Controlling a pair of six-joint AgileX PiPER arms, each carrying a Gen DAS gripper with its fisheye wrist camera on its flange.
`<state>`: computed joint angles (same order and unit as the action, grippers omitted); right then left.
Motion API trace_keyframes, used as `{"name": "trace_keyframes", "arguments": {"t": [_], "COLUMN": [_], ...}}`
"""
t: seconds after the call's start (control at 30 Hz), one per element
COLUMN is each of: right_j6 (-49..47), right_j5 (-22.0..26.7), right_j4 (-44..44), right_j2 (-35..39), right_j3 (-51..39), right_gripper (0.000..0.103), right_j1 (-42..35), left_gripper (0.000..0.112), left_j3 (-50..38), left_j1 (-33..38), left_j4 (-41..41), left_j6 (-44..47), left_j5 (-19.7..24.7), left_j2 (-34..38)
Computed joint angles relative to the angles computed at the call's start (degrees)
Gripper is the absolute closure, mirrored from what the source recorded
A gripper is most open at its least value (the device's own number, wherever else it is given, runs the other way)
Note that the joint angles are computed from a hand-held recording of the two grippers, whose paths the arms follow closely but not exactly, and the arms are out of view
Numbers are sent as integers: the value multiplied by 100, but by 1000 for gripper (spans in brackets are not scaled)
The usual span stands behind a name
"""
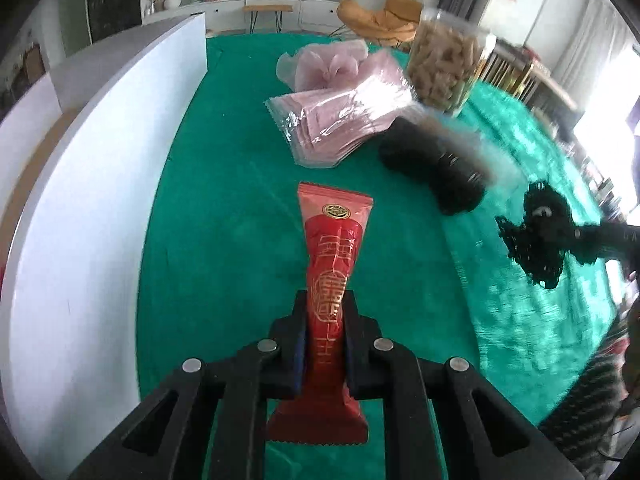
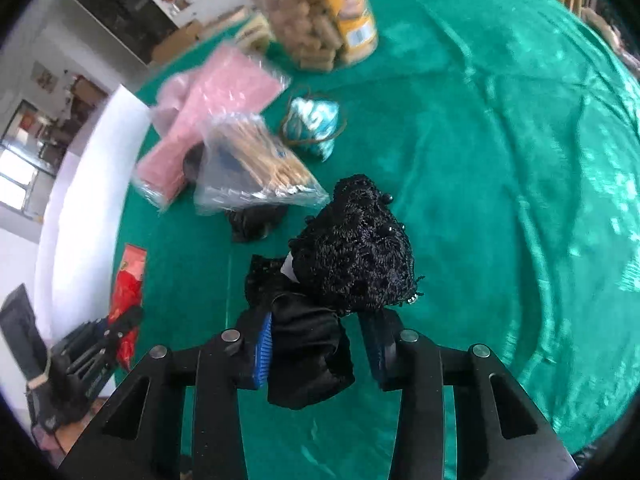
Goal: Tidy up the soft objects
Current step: 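Carry both items over the white box and open both tools to drop them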
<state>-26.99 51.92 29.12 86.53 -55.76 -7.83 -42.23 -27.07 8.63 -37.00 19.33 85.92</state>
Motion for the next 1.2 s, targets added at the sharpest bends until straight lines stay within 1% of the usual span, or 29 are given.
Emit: {"name": "trace_keyframes", "arguments": {"t": [0.07,0.17,0.23,0.3,0.33,0.37,0.4,0.43,0.5,0.57,0.6,0.67,0.7,0.73,0.77,0.8,0.83,0.87,0.9,0.93,0.97,1.0,1.03,1.07,1.1,1.13,1.2], "right_j6": [-173,-140,-150,-115,-77,-51,72,186,512,859,1045,1308,1445,1584,1676,1747,1791,1776,1676,1678,1704,1693,1657,1606,1652,1756,2449], "right_j5": [130,235,339,480,576,687,815,890,979,1021,1009,944,889,815,733,664,583,541,556,579,496,282,-3,-430,-674,-983,-1676], "right_j4": [-13,-277,-421,-346,-268,-197,-165,-163,-133,-38,17,38,15,-39,-93,-150,-210,-181,-7,86,68,14,-76,-198,-411,-620,-1631], "right_j2": [-228,-460,-671,-861,-909,-979,-1079,-1125,-1137,-1058,-934,-746,-604,-430,-289,-103,119,328,530,690,709,641,465,167,-192,-446,-991], "right_j3": [64,-53,-162,-278,-398,-521,-712,-865,-1255,-1693,-1993,-2370,-2588,-2817,-2965,-3152,-3338,-3476,-3572,-3626,-3533,-3330,-3003,-2469,-1896,-1421,-275], "right_gripper": [63,63,63,63,63,63,63,63,63,63,63,63,63,62,62,57,51,35,28,29,29,29,29,29,29,29,29], "right_j1": [-247,-338,-349,-218,-92,71,409,677,1445,2291,2808,3505,3876,4274,4571,4849,5119,5284,5356,5387,5383,5366,5286,5153,4870,4680,4093], "left_gripper": [98,98,98,98,98,98,98,98,98,98,98,98,98,98,98,96,93,72,34,21,18,18,18,18,18,18,18], "left_j3": [118,169,110,117,122,86,16,-47,-134,-238,-275,-360,-385,-413,-389,-364,-335,-277,-215,-160,49,185,287,342,407,451,536], "left_j1": [145,173,313,583,690,906,1135,1498,2286,3377,3882,5028,5601,6163,6497,6632,6633,6557,6532,6556,6694,6694,6567,6445,6328,6080,5215], "left_j4": [-819,-1237,-1754,-2111,-2079,-1997,-1937,-1888,-2066,-2343,-2517,-2796,-3092,-3264,-3306,-3162,-2879,-2452,-2122,-2015,-2077,-1987,-1768,-1654,-1662,-1511,-1370], "left_j6": [668,997,1487,1876,1867,1882,1940,2068,2568,3316,3704,4453,4988,5418,5657,5669,5513,5215,4942,4822,4824,4680,4402,4245,4200,3926,3313], "left_j5": [-115,-21,170,481,607,841,1011,1294,1748,2259,2458,2855,3059,3231,3280,3246,3100,2920,2778,2673,2402,2234,2127,2098,2114,2111,2096], "left_j2": [-229,-555,-827,-1365,-1616,-1952,-2142,-2439,-2823,-3132,-3213,-3314,-3330,-3330,-3329,-3334,-3280,-3200,-3084,-3003,-3079,-3171,-3236,-3278,-3396,-3520,-3810]}}
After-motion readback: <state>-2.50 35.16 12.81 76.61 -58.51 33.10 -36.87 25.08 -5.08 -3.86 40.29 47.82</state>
